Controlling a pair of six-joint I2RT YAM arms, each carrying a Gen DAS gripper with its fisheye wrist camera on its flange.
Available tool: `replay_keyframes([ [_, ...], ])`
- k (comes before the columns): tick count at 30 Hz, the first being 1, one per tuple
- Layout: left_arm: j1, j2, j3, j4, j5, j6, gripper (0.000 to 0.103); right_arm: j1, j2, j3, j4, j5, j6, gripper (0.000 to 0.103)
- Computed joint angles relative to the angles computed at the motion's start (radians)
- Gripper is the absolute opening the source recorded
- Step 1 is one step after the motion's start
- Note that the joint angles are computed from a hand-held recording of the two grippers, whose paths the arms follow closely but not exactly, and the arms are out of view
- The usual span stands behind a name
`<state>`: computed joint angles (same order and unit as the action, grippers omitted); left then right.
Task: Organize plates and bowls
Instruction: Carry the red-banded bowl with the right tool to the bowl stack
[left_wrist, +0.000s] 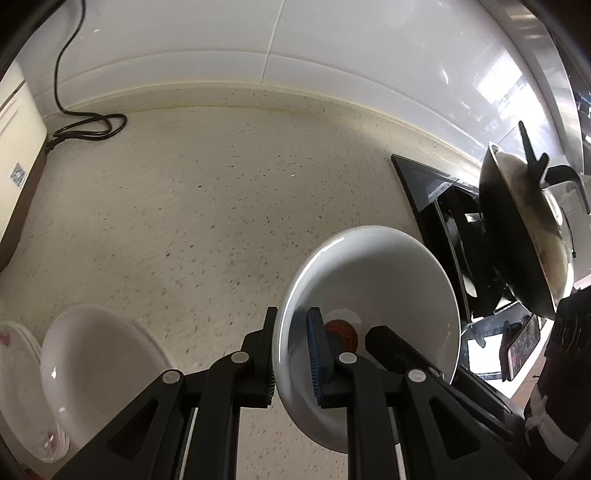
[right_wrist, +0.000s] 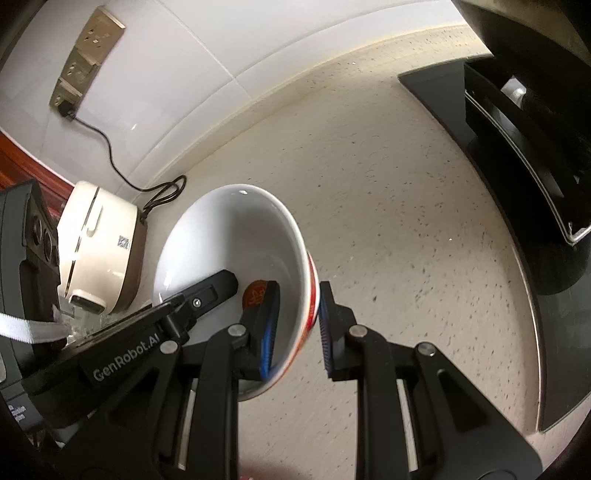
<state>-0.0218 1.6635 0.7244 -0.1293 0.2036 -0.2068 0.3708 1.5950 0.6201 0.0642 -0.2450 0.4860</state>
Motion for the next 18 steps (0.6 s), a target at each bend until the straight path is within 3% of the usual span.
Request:
replay_keyframes([
  [10, 0.13, -0.154, -0.123, 0.002, 0.056, 0.07, 0.015, 0.163, -0.102, -0.029, -0.032, 0.099, 0.067, 0.024],
  [18, 0.299, -0.243, -0.164, -0.046, 0.129, 0.158, 0.015, 0.304, -0.077, 0.029, -0.039, 0.171, 0.114, 0.024],
])
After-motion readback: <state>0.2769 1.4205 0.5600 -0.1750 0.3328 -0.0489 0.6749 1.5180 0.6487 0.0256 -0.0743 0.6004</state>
